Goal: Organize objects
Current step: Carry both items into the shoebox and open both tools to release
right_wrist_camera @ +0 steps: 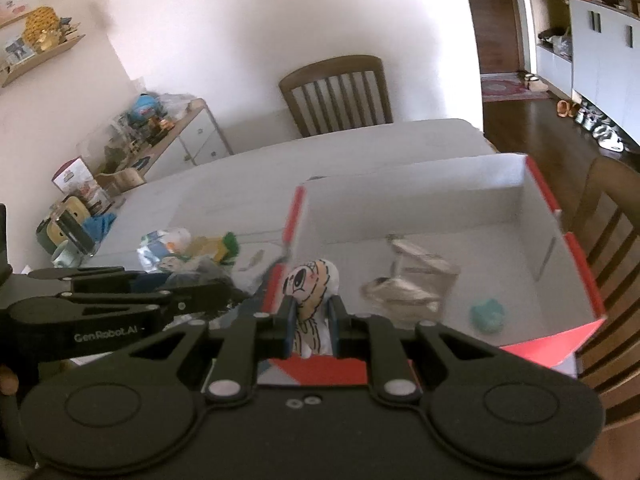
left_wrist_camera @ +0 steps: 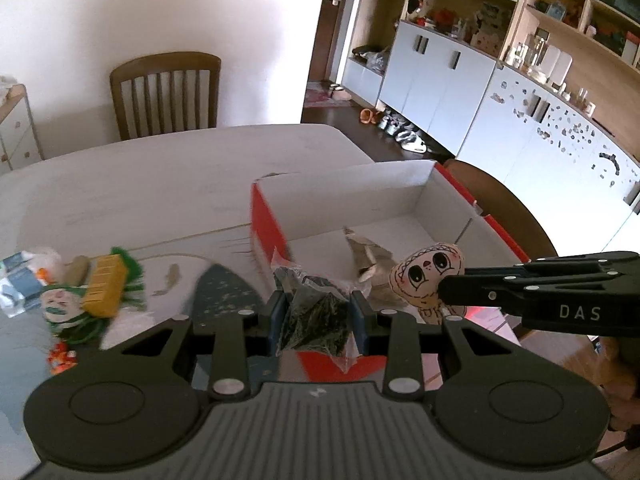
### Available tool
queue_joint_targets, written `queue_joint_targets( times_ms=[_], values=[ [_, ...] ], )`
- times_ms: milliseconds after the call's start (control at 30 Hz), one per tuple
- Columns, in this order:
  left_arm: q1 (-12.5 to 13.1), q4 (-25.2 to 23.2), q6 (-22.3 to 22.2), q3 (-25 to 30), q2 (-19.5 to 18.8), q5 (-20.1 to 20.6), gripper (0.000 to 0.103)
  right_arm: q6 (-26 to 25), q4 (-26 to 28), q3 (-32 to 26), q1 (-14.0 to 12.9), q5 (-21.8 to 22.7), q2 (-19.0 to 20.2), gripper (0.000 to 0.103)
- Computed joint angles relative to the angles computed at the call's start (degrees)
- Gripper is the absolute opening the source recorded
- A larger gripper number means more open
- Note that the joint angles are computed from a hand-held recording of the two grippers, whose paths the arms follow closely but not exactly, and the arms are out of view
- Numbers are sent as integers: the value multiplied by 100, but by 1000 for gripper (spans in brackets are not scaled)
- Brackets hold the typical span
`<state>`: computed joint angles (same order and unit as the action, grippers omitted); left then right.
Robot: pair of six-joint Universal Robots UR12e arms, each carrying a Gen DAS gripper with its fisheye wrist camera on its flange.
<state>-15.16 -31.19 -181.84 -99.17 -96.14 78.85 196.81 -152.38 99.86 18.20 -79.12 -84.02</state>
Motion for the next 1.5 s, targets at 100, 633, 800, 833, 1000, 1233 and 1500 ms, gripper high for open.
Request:
queue_joint_targets(
  times_ms=[100, 633, 800, 833, 1000, 1233, 1500],
  values=[
    [-131, -45, -69, 130, -136, 90, 34, -70, -10, 115, -170, 92, -83, 15],
    [-585, -350, -86, 1022, -954, 697, 34, -211, 183, 179, -681, -2, 3, 15],
    [-631, -530, -75, 1366, -1247, 1046, 34, -300, 338, 63, -715, -91, 174, 15],
    [-644, -591, -72, 1444, -1309, 1128, 34, -312, 389, 31, -716, -107, 213, 15],
    [-700, -974, 143, 1792, -1581, 1439, 34, -493, 620, -126, -692, -153, 380, 15],
    [-723, -1336, 228, 1990, -1758, 1511, 34, -713, 1061, -348, -694, -212, 588, 15],
    [-709, -1609, 158, 2062, -1843, 1518, 34, -937, 1333, -492, -691, -252, 723, 15]
  ],
)
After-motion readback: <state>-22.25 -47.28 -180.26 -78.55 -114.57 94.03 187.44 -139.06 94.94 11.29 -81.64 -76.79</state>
